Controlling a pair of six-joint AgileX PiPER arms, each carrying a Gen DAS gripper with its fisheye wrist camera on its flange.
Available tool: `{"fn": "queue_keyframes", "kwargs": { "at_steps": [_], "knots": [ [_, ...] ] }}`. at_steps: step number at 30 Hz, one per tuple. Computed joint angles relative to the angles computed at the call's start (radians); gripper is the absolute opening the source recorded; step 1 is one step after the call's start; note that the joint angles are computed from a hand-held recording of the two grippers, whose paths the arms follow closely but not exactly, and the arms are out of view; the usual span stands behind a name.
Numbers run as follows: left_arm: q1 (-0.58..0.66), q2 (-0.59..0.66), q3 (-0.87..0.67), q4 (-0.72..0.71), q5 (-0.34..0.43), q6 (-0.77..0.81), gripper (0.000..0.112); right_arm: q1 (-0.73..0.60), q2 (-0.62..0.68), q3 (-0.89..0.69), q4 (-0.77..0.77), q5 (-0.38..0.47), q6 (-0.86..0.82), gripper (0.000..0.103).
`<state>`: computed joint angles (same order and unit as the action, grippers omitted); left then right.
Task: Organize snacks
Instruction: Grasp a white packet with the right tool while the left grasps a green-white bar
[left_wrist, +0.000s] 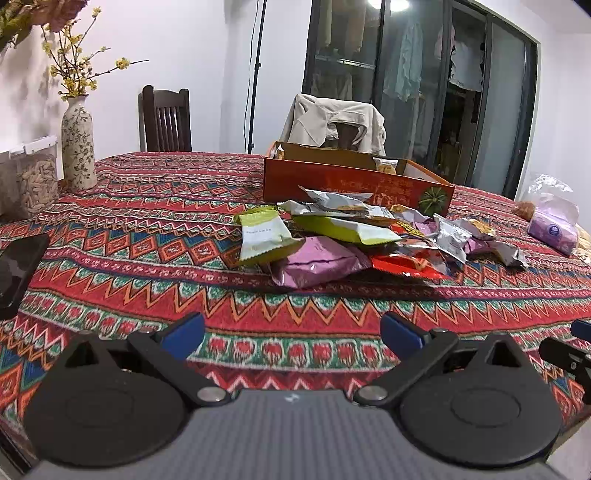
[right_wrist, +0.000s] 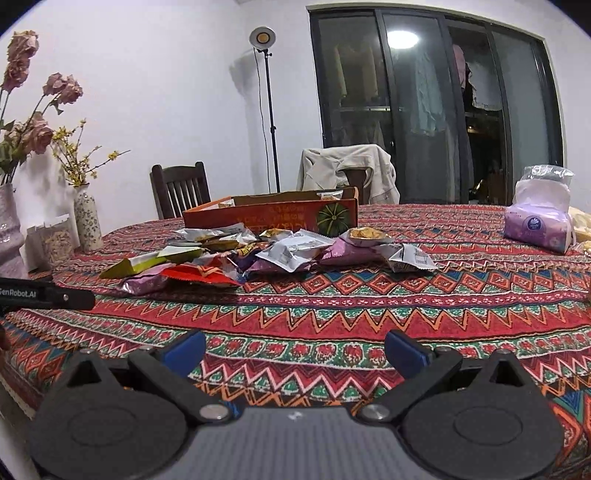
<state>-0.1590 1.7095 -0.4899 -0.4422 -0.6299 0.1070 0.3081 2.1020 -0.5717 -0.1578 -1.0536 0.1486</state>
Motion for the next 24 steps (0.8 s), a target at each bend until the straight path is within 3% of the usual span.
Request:
{"fn": "queue_keyframes", "kwargs": {
  "at_steps": [9, 14, 19, 24],
  "knots": [
    [0.080, 0.074, -0.167, 0.062, 0.121, -0.013, 0.103, -0.009, -0.002, -0.154, -0.070, 0.181, 0.092, 0.103],
    [0.125, 0.115, -0.265, 0.124, 0.179, -0.051, 0.103, -0.059, 0.017, -0.314, -0.309, 0.325, 0.367, 0.098],
    [0.167, 0.178, -0.407, 0.147, 0.291, -0.058, 0.103, -0.048, 0.073, -0.516, -0.397, 0.474, 0.513, 0.090],
    [0.205, 0.239, -0.523, 0.286, 0.357, -0.186, 0.102, -0.047, 0.191, -0.801, -0.698, 0.621, 0.892, 0.083]
  ]
}}
